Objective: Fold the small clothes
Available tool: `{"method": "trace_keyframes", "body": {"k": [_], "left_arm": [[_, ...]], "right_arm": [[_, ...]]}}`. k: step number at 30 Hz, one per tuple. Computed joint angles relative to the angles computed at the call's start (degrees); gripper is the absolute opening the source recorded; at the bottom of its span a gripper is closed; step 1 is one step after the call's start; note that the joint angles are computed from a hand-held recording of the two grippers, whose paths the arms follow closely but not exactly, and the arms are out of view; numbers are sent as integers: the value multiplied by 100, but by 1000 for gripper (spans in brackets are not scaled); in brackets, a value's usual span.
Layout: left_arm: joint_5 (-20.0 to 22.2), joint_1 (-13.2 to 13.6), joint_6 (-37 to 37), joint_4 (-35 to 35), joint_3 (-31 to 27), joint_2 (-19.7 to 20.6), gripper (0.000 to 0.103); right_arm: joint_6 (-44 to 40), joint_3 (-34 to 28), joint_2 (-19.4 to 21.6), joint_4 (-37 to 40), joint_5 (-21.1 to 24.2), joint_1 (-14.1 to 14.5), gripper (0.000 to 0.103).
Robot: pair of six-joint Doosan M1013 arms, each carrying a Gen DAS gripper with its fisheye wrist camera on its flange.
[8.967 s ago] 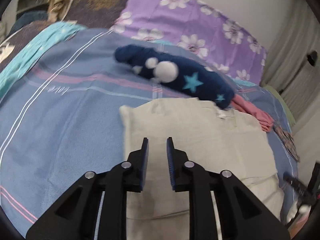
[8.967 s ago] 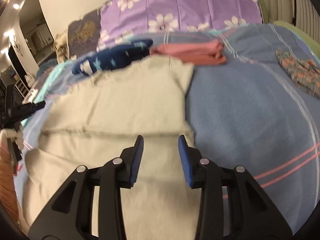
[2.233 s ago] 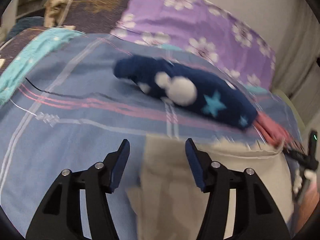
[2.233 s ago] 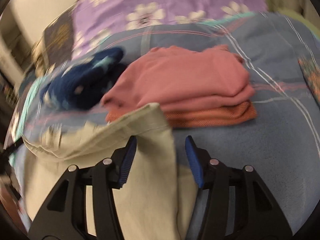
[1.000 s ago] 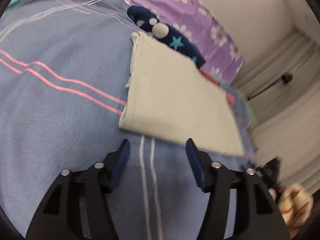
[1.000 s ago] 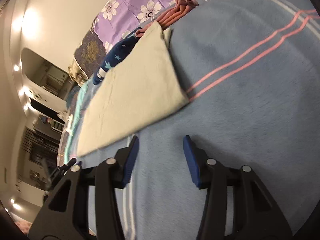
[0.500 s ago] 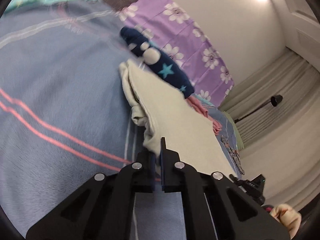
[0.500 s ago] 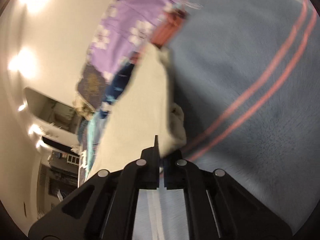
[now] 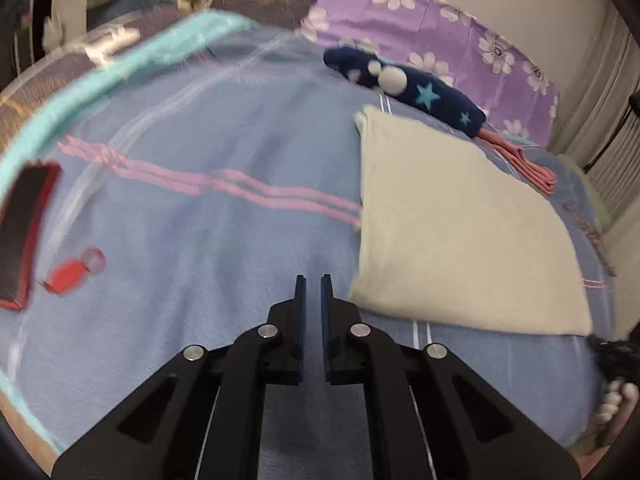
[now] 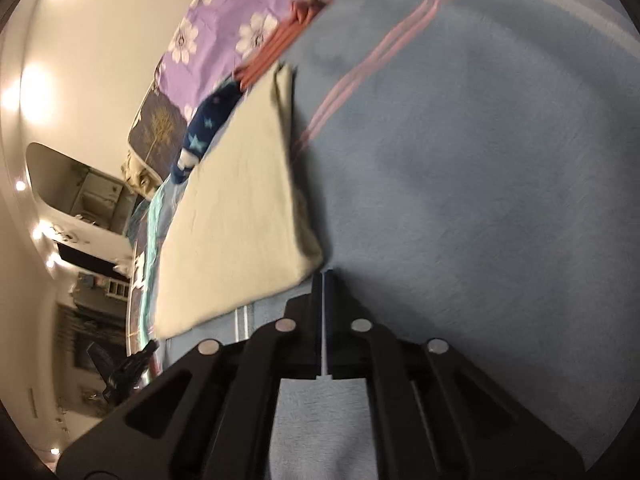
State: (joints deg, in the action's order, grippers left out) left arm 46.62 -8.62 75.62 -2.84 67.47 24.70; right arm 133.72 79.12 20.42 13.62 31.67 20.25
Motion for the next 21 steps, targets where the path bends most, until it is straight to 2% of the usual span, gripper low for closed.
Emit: {"method": "trace_keyframes", "body": {"k": [2,4,5,6,7,9,10,12,14,15,17,19,21], "left_arm": [[-340,-55,349,-258,-102,-36,6],[-497,-187,1290,-1002,-378,44,13],[-435,-256,1618,-1284,-524,115,21],[-262,-341,2001,-1668,-727,229,27],[11,-411,2362,-2061,-956,371,27],[878,-625,2842,-2558,-1596,793,27],[1398,-797,2896,-2505,-2026,1065,27],[1941,-1043,2946,-2373,-2572,1411,28],[2443,-1362,2973,-2118,-3258,1816,29],[2569,-1446,2969,-2023,-3404,1900,34],[2943,-1673,2933,-1855,-3917,2188,37],[3256,-1839,2968,-1741,-4399,2444,47],[3116,-2097,2957,-1042,-4460,2504,52]], "right_arm": [[127,-98,0,-547,-7,46,7],[-164,-131,21,-382,-187,20,7],[-287,-153,31,-289,-248,6,7],[-373,-125,24,-222,-338,-4,7],[-467,-101,19,-125,-425,-27,7],[-473,29,-29,-33,-654,-65,7],[-358,89,-56,-116,-729,-75,7],[59,284,-157,-463,-905,-83,7],[948,436,-235,-1275,-1032,-65,7],[1368,496,-275,-1702,-1039,-50,7],[2130,620,-359,-2517,-992,-17,9],[2392,764,-437,-2724,-1035,-46,14],[2495,858,-481,-2754,-1085,-80,14]]}}
